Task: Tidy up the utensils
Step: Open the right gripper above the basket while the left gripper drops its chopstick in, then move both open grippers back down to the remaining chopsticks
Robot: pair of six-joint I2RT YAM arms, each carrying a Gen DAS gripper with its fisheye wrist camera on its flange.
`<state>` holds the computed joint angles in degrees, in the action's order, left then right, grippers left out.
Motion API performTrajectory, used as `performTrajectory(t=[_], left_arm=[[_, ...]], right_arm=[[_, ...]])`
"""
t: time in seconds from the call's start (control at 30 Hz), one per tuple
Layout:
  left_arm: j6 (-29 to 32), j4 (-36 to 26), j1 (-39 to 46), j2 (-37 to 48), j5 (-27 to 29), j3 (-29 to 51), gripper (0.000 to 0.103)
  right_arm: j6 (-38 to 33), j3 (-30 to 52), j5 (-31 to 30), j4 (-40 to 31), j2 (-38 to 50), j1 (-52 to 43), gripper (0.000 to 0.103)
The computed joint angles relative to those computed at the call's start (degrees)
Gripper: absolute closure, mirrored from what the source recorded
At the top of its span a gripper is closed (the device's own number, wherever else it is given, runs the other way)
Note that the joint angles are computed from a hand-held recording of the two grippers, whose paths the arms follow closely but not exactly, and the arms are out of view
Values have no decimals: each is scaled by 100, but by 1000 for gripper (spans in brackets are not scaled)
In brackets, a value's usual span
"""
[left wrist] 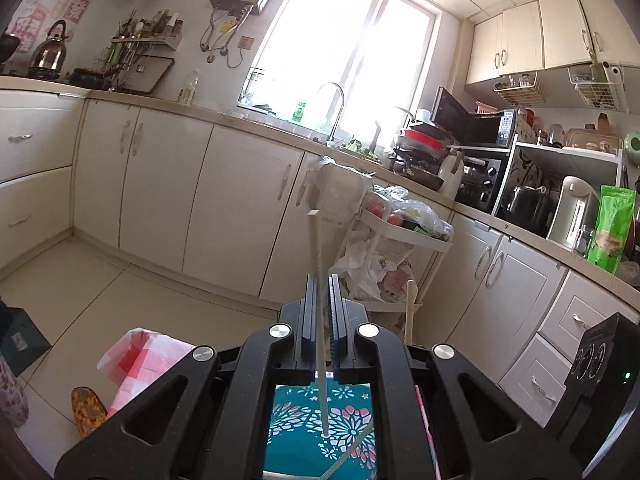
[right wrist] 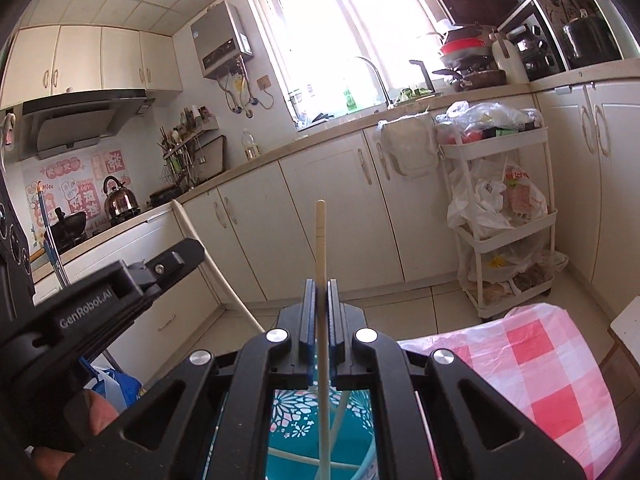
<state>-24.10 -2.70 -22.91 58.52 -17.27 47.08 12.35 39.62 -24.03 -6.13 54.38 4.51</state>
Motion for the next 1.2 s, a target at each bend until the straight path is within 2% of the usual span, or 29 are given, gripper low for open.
performTrajectory(t=[0.2, 0.43, 0.63, 0.73, 0.8, 0.9, 0.97, 1.03, 1.07, 1.13, 1.17, 1.2], left_arm=[[163, -486, -75, 56, 182, 40, 98], [-100, -841, 210, -206, 591, 11, 98], [-276, -1175, 522, -661, 910, -134, 90], [-285, -1507, 634, -1060, 966, -240, 84], [-284, -1814, 637, -1446, 921, -331, 77], [-319, -2649, 383, -2197, 603, -502, 65], [-486, -3264, 59, -2574, 370, -627, 57], [-767, -3859, -496, -2778, -11, -815, 56], [-1005, -4102, -833, -2821, -177, -962, 56], [-1438, -4358, -1299, -2772, -259, -1244, 56], [-1671, -4456, -1554, -2713, -331, -1386, 56], [-1984, -4521, -1879, -2603, -406, -1523, 56]], right_arm=[[-32, -63, -206, -62, -160, -153, 97], [271, 181, -274, 47, -160, -206, 97], [-90, 117, -242, -306, -24, -8, 96], [-173, 117, -424, -611, -38, -115, 70], [-253, 126, -547, -821, -262, -322, 66], [-295, 209, -1112, -1407, -819, -1105, 62], [-741, 338, -1631, -2369, -1230, -1909, 62], [-1732, 478, -2074, -3637, -1359, -2557, 62], [-2566, 496, -2194, -4477, -1371, -2817, 62], [-4106, 278, -1979, -5765, -1397, -3001, 71], [-4525, 124, -1824, -6083, -1424, -3005, 79], [-4918, -67, -1661, -6365, -1424, -3030, 81]])
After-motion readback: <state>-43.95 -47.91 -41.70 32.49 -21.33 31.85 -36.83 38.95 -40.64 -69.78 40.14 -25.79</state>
